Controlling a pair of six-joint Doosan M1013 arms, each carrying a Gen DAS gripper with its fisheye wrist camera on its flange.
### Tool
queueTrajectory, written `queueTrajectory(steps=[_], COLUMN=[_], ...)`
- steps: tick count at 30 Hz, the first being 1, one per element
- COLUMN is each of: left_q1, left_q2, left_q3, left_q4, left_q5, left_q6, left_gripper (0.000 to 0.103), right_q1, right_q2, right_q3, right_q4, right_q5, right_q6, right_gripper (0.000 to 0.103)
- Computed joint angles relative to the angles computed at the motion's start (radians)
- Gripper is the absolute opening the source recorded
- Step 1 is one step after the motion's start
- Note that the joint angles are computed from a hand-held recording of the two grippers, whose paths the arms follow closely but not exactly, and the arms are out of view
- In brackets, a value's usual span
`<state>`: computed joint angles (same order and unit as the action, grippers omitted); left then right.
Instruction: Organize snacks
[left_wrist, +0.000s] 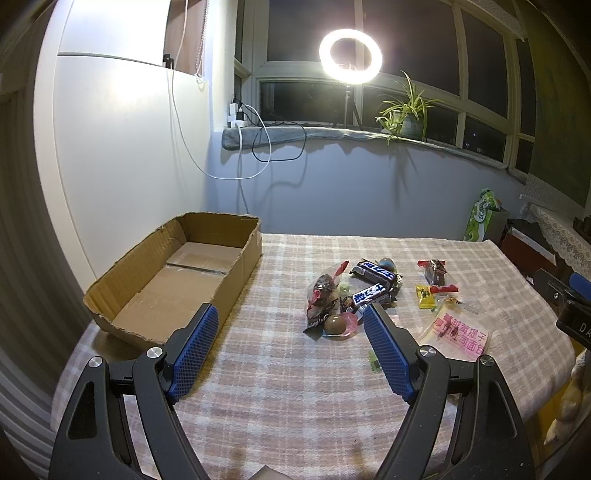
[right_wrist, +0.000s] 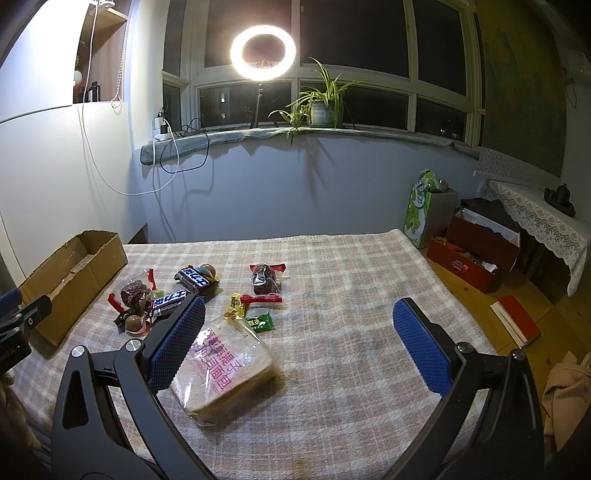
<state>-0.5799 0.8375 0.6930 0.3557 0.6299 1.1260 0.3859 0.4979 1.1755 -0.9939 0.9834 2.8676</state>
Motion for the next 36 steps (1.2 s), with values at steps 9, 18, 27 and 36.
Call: queueTrajectory(steps=[9, 18, 27, 36], left_q1=[0.000, 0.000, -0.001, -0.002], left_q2=[0.000, 0.000, 0.000, -0.001], left_q3=[0.001, 0.001, 0.000, 0.001], left_q4=[0.001, -0.004, -0.005, -0.002], left_q5=[-0.002, 0.000, 0.002, 0.004], left_q6=[-0.002, 0.003, 0.005, 0.001], left_gripper=[0.081, 0.081, 0.081, 0.081], right_q1=[0.000, -0.001, -0.002, -0.001], right_q2=[0.000, 0.003, 0.008, 0.007], right_q3=[-0.001, -0.007, -0.003, -0.005], right_q4=[-0.002, 0.003, 0.006, 0.008], right_q5=[0.000, 0.000, -0.010, -0.009], right_q6=[-0.002, -0.011, -0.009, -0.012], right_gripper=[0.103, 0.103, 0.103, 0.103])
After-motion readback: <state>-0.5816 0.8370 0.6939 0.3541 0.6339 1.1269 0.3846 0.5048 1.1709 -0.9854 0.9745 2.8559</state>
